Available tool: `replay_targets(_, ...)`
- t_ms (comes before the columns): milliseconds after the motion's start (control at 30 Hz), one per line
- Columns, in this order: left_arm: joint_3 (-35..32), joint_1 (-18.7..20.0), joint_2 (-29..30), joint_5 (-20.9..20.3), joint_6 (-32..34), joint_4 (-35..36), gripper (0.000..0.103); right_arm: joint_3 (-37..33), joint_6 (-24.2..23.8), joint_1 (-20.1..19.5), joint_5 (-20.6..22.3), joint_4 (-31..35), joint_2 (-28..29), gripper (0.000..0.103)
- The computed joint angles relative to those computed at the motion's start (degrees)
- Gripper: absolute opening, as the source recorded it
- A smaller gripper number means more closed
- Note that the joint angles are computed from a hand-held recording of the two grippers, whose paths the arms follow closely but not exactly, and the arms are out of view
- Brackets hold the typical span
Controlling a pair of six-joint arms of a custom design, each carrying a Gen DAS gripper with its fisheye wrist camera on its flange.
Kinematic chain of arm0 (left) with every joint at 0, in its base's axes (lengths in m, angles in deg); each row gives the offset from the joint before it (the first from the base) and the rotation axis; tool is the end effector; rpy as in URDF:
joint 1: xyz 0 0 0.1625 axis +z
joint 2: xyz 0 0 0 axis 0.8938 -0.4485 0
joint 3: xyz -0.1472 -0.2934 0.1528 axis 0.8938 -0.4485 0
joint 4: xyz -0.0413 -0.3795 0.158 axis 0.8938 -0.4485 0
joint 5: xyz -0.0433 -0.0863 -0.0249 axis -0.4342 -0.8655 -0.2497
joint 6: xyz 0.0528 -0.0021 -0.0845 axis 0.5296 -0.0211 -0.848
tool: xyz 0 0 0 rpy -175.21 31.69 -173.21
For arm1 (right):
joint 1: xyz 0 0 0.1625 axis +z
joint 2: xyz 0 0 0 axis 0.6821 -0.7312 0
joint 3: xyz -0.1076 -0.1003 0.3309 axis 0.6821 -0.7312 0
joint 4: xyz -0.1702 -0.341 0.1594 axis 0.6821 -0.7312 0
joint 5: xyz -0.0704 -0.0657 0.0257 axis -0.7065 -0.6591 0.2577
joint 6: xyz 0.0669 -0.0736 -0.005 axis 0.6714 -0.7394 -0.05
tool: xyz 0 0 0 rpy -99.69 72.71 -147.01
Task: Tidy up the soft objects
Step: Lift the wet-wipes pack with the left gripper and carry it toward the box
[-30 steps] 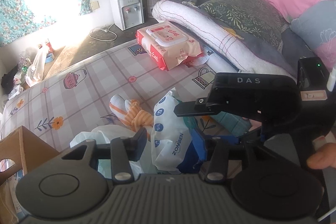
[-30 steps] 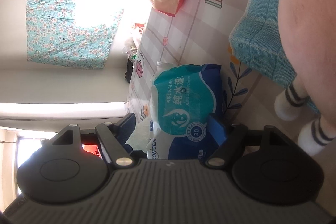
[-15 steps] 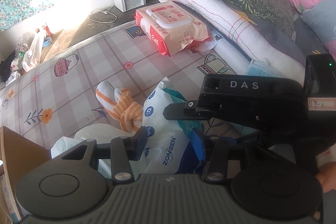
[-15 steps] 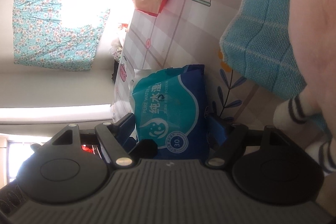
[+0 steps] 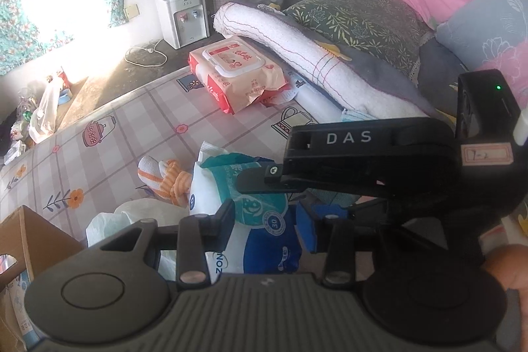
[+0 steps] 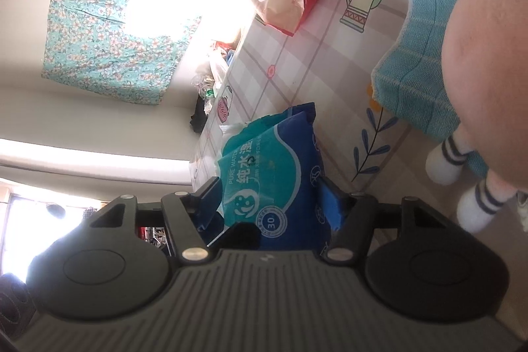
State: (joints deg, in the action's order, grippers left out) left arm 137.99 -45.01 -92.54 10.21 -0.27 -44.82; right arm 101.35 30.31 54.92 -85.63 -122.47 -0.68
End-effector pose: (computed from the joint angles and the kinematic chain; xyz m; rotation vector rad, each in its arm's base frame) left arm -0.1969 -0.2719 0.2389 0.8704 2.3310 -0.5183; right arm 0.1858 -0.3508 0.0945 0.4800 2.7494 -0.8703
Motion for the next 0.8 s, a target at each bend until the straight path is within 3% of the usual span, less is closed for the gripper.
replay_targets(167, 0.33, 2.98, -2.57, -4.08, -0.79, 0.53, 0.039, 1.53, -1.02, -0.08, -0.05, 0.68, -1.12, 0.061)
replay_targets(367, 1.82, 4.2, -4.57, -1.53, -0.59, -0.12, 0.041, 0.88, -1.04, -2.73, 0.82, 1.89, 1.15, 0.061)
replay_targets(433, 1.45, 4.68, -4.25, -0.34, 0.04, -0.83, 0.052, 0.85, -0.97, -3.28, 1.18, 1.76, 0.85, 0.061)
replay_targets(533, 0.59, 6.96, -2.2, 0.88, 2.03, -3.3, 0.062, 0.15, -0.89, -3.75, 0.68, 3.16, 0.23, 0.062)
replay_targets(667, -3.25, 15.17, 5.16, -4.58, 4.99, -7.47, 0.063, -0.86, -0.94, -5.33, 2.17, 5.66, 0.3, 0.063)
replay_targets(800, -4.57, 18.07, 8.48, -4.96, 5.06, -8.88, 0.066, -1.16, -0.94, -7.39, 4.8, 7.53, 0.25, 0.063)
